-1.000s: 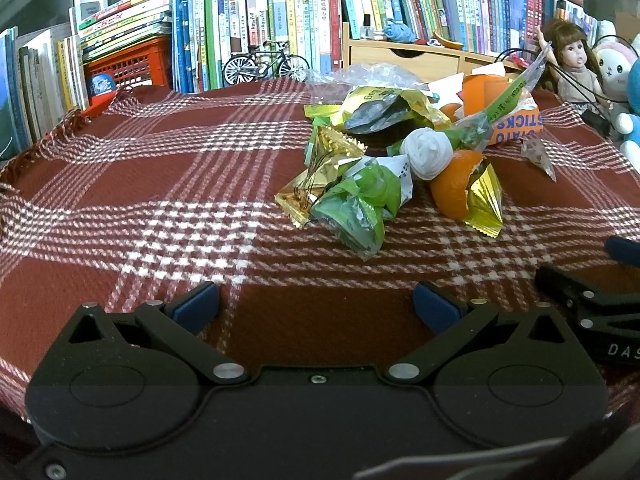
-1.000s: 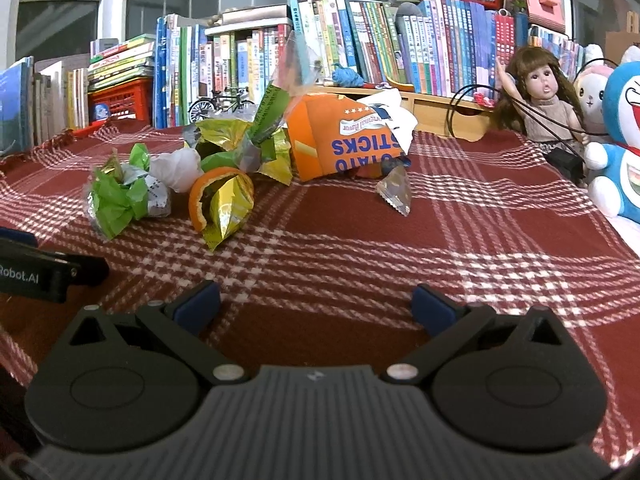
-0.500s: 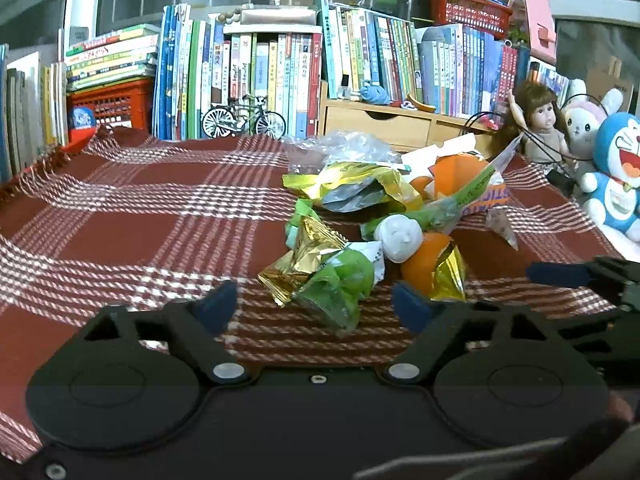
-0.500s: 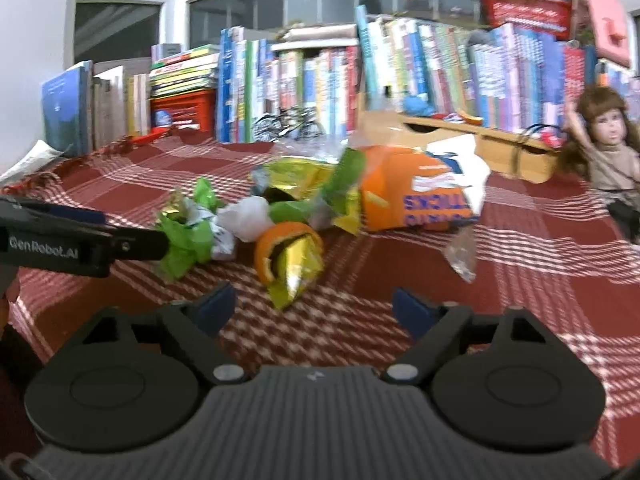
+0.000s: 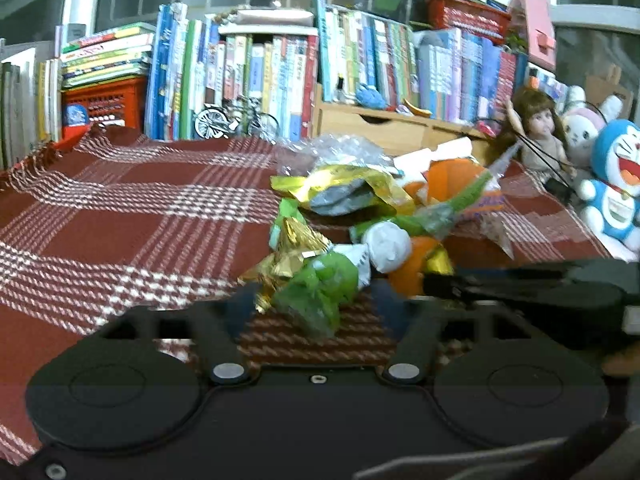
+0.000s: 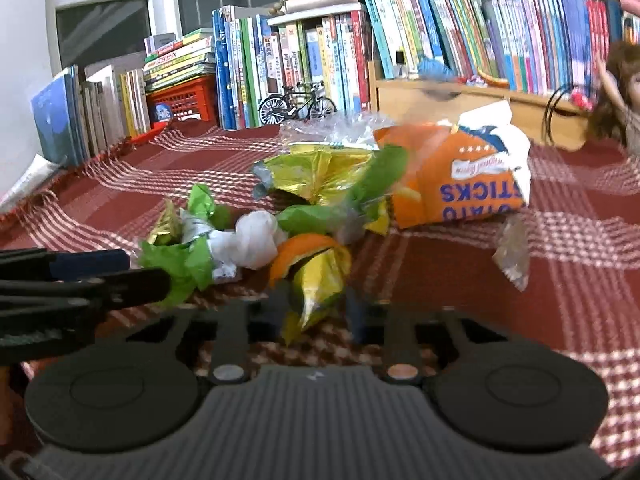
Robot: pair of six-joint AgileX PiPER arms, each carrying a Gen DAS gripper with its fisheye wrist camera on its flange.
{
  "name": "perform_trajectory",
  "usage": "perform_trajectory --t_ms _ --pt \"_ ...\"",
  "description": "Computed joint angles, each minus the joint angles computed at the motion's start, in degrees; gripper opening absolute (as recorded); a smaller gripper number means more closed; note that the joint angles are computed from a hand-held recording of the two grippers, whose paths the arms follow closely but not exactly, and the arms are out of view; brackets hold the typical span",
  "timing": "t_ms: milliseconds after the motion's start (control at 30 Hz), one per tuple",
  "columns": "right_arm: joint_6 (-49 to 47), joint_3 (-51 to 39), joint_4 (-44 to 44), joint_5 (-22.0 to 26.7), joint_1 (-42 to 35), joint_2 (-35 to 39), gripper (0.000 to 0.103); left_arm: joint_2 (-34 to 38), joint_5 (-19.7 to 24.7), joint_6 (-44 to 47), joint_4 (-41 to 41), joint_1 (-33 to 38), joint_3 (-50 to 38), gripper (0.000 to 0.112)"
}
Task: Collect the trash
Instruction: 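Grasp green candy wrapper with left tool while right tool grasps gold wrapper, then lift the held wrappers off the pile with both tools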
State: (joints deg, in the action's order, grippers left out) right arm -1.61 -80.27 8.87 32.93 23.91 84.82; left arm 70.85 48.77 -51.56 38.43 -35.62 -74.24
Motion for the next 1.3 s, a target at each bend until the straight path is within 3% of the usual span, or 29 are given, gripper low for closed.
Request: perform_trajectory --t_ms 33,67,100,167,300,467,533,700,767,800,1000,1167,1300 --pt "1.41 0.53 -1.65 -0.35 0.51 -0.53 0.026 -0.06 -1.17 -2.34 1.92 -0.05 0.92 0.084" --pt "1.87 1.53 -2.57 -1.2 0.82 -1.33 0.026 0.13 -1.73 -2.8 2.04 0.32 1.02 0.075" --pt "2.02 2.25 -2.96 -1.62 0.92 -1.99 0.025 0.55 -1.46 -1.58 0.35 0.93 0.36 0.058" --pt "1.77 3.76 -2.55 -1.89 0.58 -3.73 0.025 0.82 -1.03 0.54 -3.41 2.21 -0.38 0.035" --pt "0.99 6.63 -1.38 -2.44 -1.19 -7.35 0.023 -1.61 -1.38 2.68 -7.97 3.22 0.81 0.025" --pt "0.64 7.73 -2.03 -1.35 -2.65 -9.36 0.024 -5.61 -2.26 12.12 -18.42 5.04 1.63 0.026" --pt "0.3 7.97 -1.91 -0.81 -3.18 -9.66 0.024 -6.63 -2.12 13.72 -20.05 4.62 1.98 0.033" --pt "-0.39 9.25 -0.81 0.2 -4.16 -10.43 0.029 -5.94 -0.26 6.69 -9.52 -1.96 2.19 0.067" --pt "-1.09 9.87 -0.31 0.56 -4.59 -10.91 0.036 -4.94 -0.31 5.88 -8.0 -2.98 1.62 0.07" --pt "-1.26 10.19 -0.36 0.58 -4.73 -11.13 0.047 -4.39 -0.23 5.52 -7.38 -3.46 1.23 0.07" --pt "-1.19 11.44 -1.26 0.67 -5.65 -12.41 0.063 -3.81 2.64 -0.5 5.16 -11.47 0.94 0.076" --pt "-2.47 12.05 0.3 0.74 -6.47 -12.56 0.065 -2.45 -1.42 7.8 -4.8 -6.91 -1.01 0.077" --pt "-2.0 12.88 0.06 0.24 -5.95 -13.04 0.066 3.34 0.81 9.71 -8.57 -3.23 -4.67 0.077"
